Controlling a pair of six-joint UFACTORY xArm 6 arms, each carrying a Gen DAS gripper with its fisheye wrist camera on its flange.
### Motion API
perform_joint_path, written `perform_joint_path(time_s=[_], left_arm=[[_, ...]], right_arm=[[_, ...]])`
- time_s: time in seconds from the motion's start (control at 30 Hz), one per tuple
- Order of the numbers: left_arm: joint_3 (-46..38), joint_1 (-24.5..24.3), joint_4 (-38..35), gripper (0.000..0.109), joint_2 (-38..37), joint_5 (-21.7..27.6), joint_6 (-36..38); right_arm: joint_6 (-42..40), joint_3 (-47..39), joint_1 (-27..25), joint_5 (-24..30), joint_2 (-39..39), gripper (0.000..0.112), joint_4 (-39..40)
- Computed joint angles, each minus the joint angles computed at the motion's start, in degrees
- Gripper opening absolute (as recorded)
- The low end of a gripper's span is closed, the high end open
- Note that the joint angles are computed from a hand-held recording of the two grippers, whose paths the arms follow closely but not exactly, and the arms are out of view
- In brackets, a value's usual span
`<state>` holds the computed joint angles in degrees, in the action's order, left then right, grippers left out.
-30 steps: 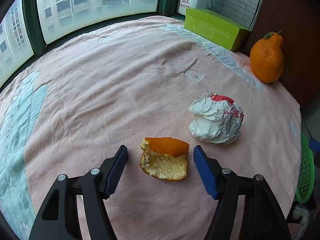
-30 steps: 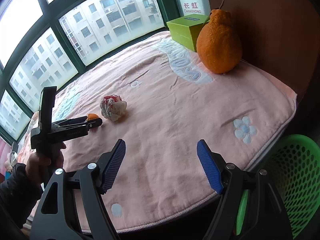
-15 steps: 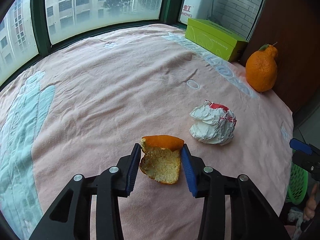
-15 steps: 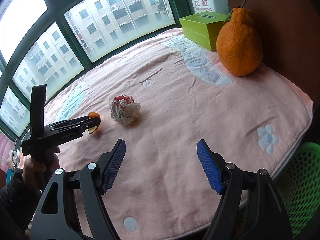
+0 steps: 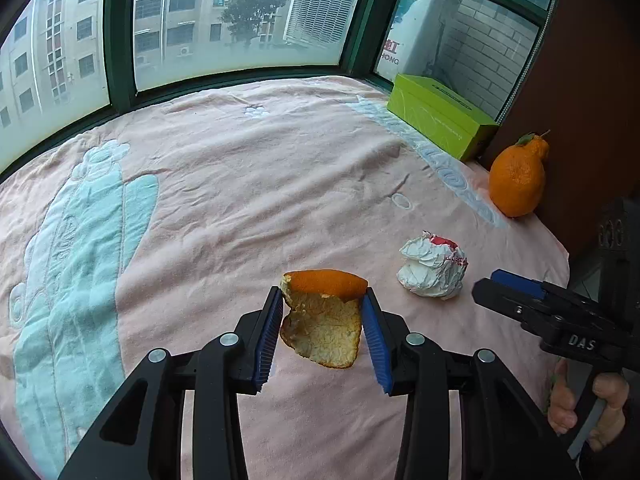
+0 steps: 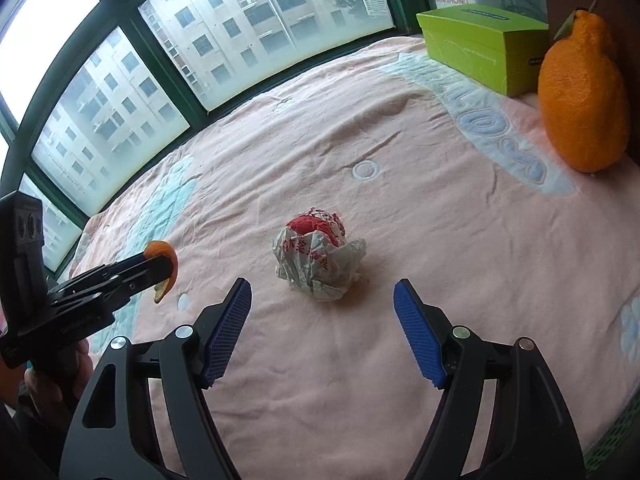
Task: Collect trash
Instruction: 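Grasp the crumpled wrapper with the right tool while the left tool holds the peel, then carry the wrapper and peel over the green basket and open both tools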
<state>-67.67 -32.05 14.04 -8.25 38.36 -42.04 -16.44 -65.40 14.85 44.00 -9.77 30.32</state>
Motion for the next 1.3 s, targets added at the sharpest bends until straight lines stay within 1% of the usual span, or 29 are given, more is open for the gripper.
perform_joint_path(time_s=[0.2, 0.3, 0.37, 0.5, 0.67, 0.87, 1.0, 1.13, 1.3], left_arm=[[1.4, 0.3, -0.8, 0.039, -1.6, -0.5, 0.1], [1.8, 0.4, -1.0, 0.039, -2.1, -0.8, 0.1], [1.9, 0.3, -1.0, 0.039, -2.2, -0.8, 0.0], [2.2, 0.1, -1.0, 0.039, -2.5, -0.9, -0.3], [1.6, -0.8, -1.2, 0.039, -2.3, -0.7, -0.4], [-0.3, -3.4, -1.1, 0.039, -1.1, -0.6, -0.9], [-2.8, -5.9, -1.0, 0.039, 0.8, -0.1, -0.7], [-5.8, -8.7, -0.8, 0.039, 3.1, 0.0, -1.0], [-10.7, -12.3, -1.5, 0.039, 7.0, 0.3, -0.3]], right_arm=[[3.5, -2.9, 2.0, -1.6, 4.3, 0.073, -2.3], [5.2, -4.0, 2.4, -1.6, 6.0, 0.065, -3.6], [6.1, -4.0, 2.7, -1.8, 6.1, 0.056, -4.8], [5.2, -2.4, 2.5, -2.2, 4.3, 0.053, -4.4], [3.8, 0.8, 1.2, -2.3, 0.2, 0.052, -3.7], [3.0, 6.2, -1.2, -2.2, -7.3, 0.052, -4.9], [2.7, 9.6, -3.8, -1.6, -12.3, 0.052, -5.2], [2.2, 12.3, -6.8, 0.1, -16.7, 0.052, -5.0], [1.1, 15.8, -11.0, 1.9, -22.7, 0.052, -6.9]])
